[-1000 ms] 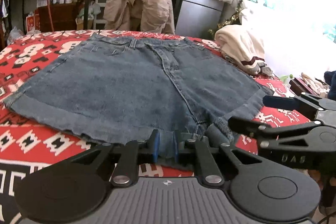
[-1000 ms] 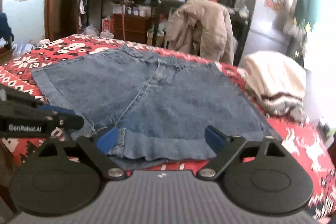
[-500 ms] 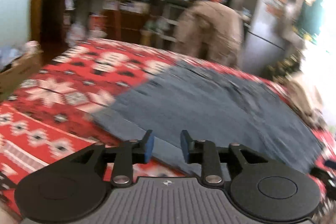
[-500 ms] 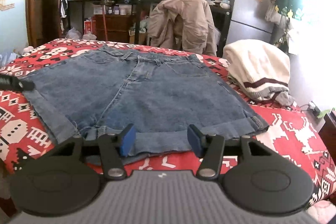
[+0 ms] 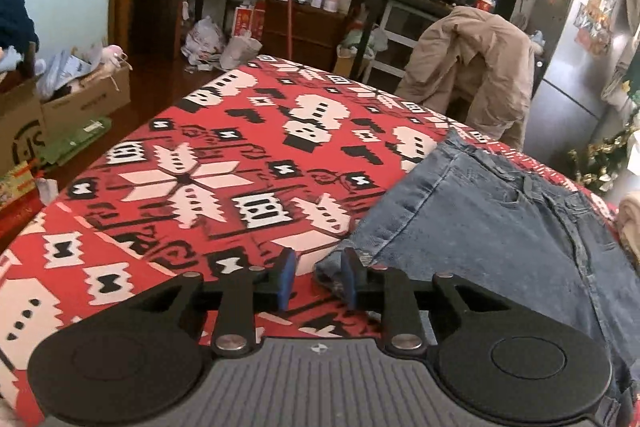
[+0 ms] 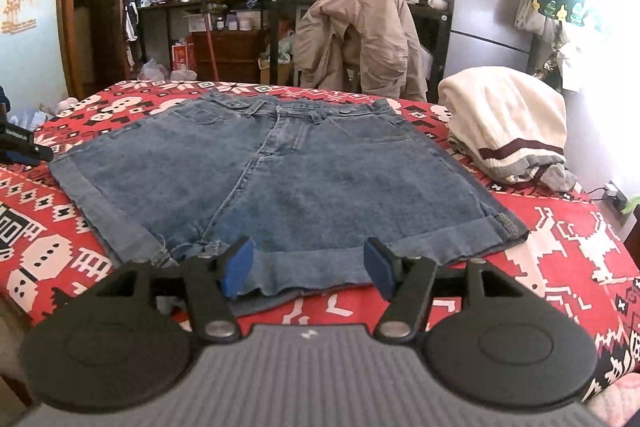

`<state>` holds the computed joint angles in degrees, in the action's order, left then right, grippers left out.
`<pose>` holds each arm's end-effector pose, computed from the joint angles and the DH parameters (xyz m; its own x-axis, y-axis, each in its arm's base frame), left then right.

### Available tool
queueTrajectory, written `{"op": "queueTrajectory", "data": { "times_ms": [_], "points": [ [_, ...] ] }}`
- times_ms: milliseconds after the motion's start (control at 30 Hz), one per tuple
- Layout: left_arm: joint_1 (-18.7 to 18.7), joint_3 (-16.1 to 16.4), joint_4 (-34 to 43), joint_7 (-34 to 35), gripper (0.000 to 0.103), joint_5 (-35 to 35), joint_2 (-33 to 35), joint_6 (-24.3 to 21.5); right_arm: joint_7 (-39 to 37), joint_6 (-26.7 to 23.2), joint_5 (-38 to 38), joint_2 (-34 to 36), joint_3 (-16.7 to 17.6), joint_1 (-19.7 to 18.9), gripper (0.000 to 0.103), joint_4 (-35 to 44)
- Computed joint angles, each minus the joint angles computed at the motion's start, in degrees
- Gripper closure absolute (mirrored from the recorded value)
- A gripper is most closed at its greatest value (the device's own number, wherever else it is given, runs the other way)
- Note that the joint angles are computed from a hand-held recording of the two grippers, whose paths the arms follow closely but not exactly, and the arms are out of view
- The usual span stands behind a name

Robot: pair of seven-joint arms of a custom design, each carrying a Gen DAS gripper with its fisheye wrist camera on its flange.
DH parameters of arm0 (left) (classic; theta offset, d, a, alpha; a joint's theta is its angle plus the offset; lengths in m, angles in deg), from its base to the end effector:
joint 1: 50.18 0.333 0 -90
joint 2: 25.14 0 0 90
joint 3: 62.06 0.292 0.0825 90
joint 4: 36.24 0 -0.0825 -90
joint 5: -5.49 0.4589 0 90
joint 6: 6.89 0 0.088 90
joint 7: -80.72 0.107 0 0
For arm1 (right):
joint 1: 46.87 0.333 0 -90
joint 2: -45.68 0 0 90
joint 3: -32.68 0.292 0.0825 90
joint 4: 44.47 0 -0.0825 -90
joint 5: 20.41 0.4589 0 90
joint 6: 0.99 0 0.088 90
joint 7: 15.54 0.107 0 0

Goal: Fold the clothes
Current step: 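Grasp one leg hem of the denim shorts with the left gripper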

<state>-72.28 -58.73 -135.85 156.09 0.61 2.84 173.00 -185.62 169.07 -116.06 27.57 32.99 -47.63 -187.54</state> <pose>0.7222 -0.2433 0.3423 -0.1190 -0.9638 0.2387 -0.6469 -0.1071 -0.7550 0.5065 0.0638 0.3661 -0.1908 -0.9809 0.0369 -0.5463 0.0749 -0.8342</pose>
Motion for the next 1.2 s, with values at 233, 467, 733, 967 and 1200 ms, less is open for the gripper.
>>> {"op": "queueTrajectory", "data": {
  "times_ms": [233,467,733,967,1200],
  "points": [
    [4.6,-5.6,2.3,5.0,0.076,-1.9,1.8,-0.5,-1.1,0.9,1.3,0.3,0.0,-0.2,0.036,0.3],
    [11.2,-13.3,0.3,8.3,0.09,-7.4,1.1,2.3,-2.6,0.9,2.9,0.3,0.4,-0.3,0.034,0.1],
    [35.7,-41.0,-0.5,16.1,0.09,-18.6,5.5,4.1,-1.4,2.3,3.4,0.3,0.4,-0.8,0.03,-0.1],
    [42.2,-48.8,1.0,17.5,0.082,-22.8,10.0,4.4,-3.0,2.0,5.0,0.3,1.0,-1.1,0.028,-0.1],
    [44.0,-51.4,2.3,20.0,0.078,-24.1,12.1,3.1,-4.9,2.1,6.3,0.7,1.5,-1.2,0.027,0.4]
  ]
}}
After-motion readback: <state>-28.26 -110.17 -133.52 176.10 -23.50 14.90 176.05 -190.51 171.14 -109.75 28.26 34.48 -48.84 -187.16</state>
